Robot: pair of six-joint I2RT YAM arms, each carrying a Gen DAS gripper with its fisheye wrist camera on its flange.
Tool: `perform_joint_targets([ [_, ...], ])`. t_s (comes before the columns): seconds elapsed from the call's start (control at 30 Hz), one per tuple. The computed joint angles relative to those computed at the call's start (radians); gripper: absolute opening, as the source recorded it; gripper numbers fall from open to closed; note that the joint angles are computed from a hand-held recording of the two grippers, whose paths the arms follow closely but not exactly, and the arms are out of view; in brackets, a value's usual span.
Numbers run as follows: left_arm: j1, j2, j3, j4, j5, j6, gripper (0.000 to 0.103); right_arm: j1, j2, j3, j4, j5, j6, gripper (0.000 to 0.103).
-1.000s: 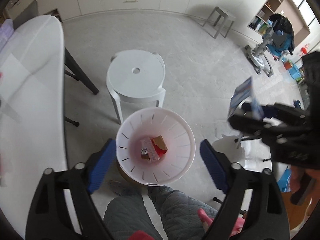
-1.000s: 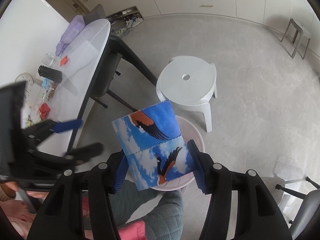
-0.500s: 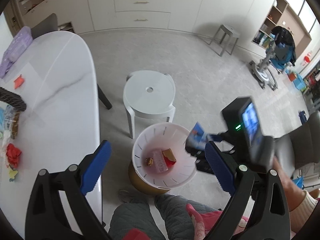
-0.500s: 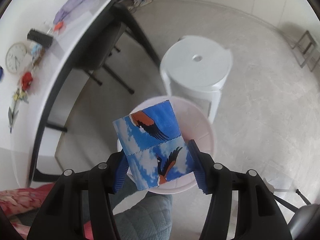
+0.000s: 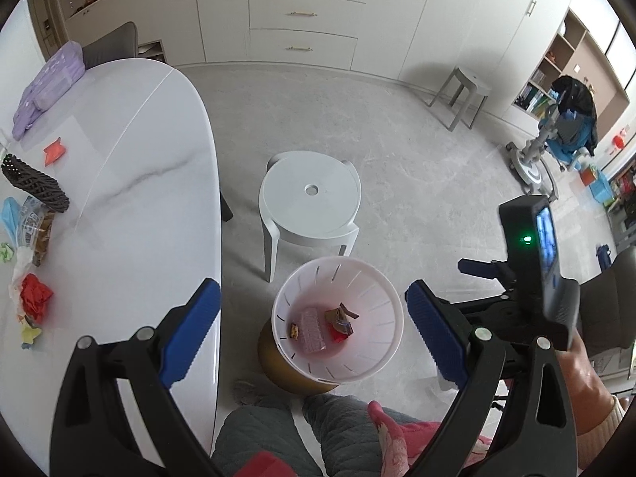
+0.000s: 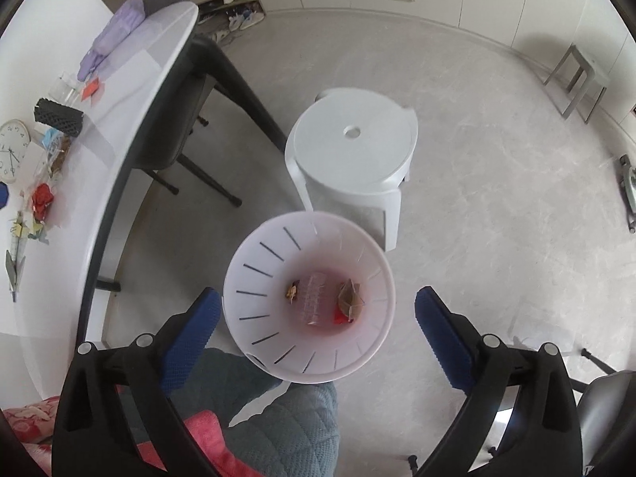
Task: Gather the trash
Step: 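Drop the wrapper into the bin with the left tool while the right tool drops the tissue box, then grasp the yellow paper with the left tool while the right tool grasps the red paper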
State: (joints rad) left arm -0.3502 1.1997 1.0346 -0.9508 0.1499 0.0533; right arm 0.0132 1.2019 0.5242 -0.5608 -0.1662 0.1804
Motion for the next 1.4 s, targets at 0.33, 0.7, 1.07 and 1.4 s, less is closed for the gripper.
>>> perform_joint_targets([
  [0.33, 0.218, -0.018, 0.02, -0.041, 0.041, 0.077, 0.09, 0.162, 0.039, 0.158, -0.057, 0.037, 0.104, 0.098],
  [0.7, 0.883, 0.064, 0.06, 0.026, 0.099, 0.418, 0.09, 0.538, 0.4, 0.595, -0.032, 0.079, 0.137, 0.098],
  [1.07, 1.21, 0.426, 0.201, 0.168, 0.19, 0.582, 0.09, 0.749, 0.784, 1.115, -0.113, 0.047, 0.088, 0.098],
  [1.4, 1.202, 0.698, 0.354, 0.173, 0.198, 0.51, 0.081, 0.796, 1.02, 1.42, -0.267, 0.047, 0.072, 0.098],
])
